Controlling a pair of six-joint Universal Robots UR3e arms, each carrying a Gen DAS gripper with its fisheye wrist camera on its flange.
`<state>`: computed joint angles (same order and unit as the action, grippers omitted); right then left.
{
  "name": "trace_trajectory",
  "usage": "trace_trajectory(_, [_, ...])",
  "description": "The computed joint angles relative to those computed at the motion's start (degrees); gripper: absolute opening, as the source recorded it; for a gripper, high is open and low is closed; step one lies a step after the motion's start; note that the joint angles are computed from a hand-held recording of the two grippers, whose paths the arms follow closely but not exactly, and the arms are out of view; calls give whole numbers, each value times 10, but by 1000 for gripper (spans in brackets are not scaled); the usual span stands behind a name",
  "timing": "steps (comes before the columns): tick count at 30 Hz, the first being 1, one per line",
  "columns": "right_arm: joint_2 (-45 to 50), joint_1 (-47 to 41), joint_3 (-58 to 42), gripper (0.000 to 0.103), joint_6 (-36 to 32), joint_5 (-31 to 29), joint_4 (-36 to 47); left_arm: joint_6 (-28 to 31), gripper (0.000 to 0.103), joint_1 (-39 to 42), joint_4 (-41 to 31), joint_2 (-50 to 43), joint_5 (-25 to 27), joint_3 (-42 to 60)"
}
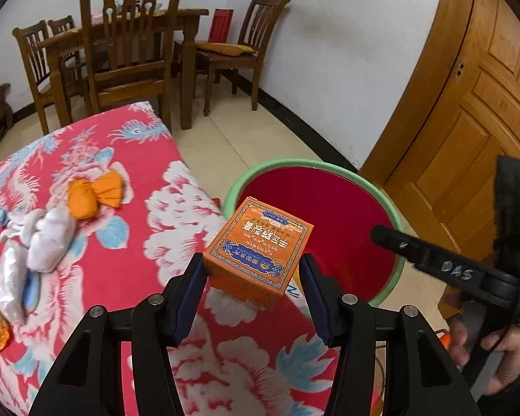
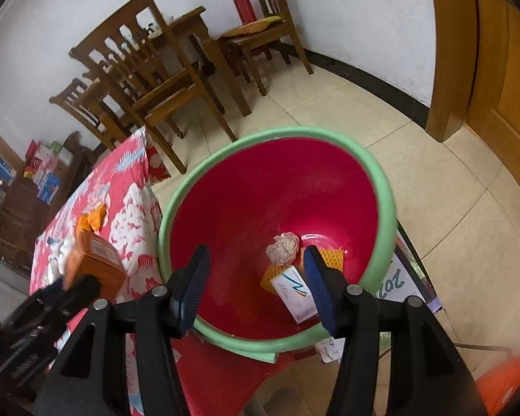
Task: Collect trash
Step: 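Carry both boxes over the red bucket with both grippers, then open both grippers to drop the boxes into the bucket, then move both grippers back from the bucket over the table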
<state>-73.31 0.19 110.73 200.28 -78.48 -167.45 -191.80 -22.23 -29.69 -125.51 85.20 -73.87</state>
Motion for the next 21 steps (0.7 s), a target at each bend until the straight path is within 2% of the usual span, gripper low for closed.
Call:
trace_trajectory(9, [-62,-36,51,57,5,9,-13,-3,57,-19,-56,-97,-16,143])
trace_trajectory(10, [-66,-40,56,57,5,10,-14,-4,59,-18,-60,-105,-23,154])
trace_trajectory(11, [-68,-42,57,57,5,11,-14,-6,67,-17,-63,-110,-28,161])
trace_trajectory(13, [-71,-45,60,57,7,11,-14,-13,77,-16,-61,-113,-31,166])
trace_trajectory(21, [-74,-51,67,57,4,17,-16,-21,77,-11,-45,-98,-21,141])
